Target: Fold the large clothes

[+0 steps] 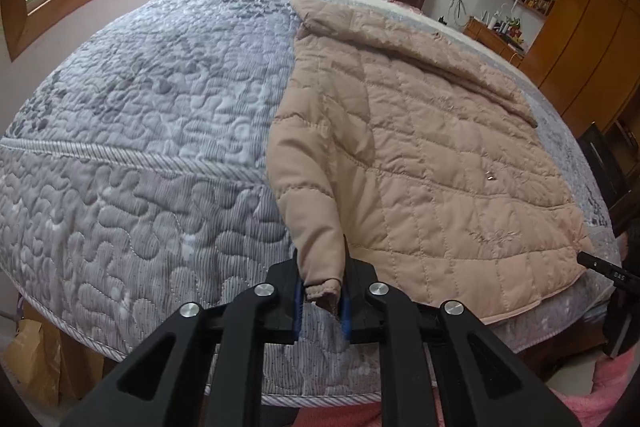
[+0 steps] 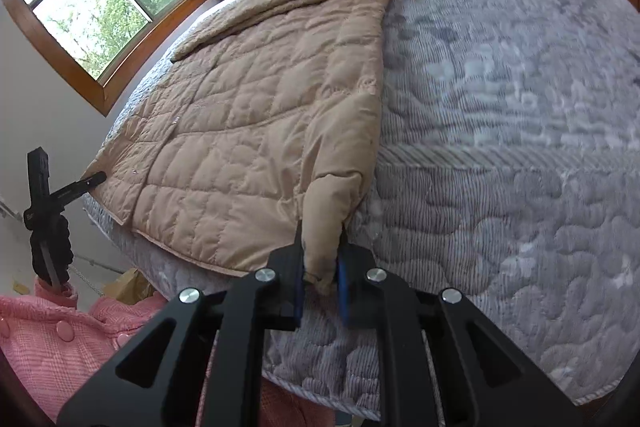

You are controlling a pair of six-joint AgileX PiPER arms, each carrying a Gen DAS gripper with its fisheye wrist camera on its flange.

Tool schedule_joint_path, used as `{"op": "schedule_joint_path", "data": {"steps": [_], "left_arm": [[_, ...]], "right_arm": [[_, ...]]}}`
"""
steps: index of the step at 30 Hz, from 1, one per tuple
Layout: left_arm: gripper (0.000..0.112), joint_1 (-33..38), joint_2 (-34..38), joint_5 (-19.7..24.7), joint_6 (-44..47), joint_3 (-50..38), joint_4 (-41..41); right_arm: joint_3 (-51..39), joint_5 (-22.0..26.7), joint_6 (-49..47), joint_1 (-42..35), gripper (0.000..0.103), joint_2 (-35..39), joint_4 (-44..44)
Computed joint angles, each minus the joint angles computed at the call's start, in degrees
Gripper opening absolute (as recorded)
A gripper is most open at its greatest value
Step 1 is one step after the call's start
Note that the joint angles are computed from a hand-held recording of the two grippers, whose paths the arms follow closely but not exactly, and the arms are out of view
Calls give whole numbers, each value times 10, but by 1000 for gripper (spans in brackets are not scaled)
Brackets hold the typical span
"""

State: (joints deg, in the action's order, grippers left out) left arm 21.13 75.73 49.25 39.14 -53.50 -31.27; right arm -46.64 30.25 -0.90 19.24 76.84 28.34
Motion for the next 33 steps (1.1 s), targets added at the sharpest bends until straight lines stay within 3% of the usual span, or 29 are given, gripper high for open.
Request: {"op": "schedule_joint_path", "data": {"steps": [8, 15, 18, 26, 33], "left_arm": [[14, -13, 17, -13, -16, -1, 16], [14, -24, -12, 1, -12, -33, 10], [14, -36, -9, 1, -12, -62, 9], [14, -82, 43, -10, -29, -176, 12], [14, -124, 163, -5, -79, -347, 49]], "right_arm": [[-15, 8, 8, 2, 11, 7, -7], [-30, 34, -31, -26, 11, -37, 30], [-55, 43, -19, -28, 10, -44, 8], [-181, 96, -45, -67, 10, 9, -3], [-364, 171, -54, -112, 10, 121, -1]]}}
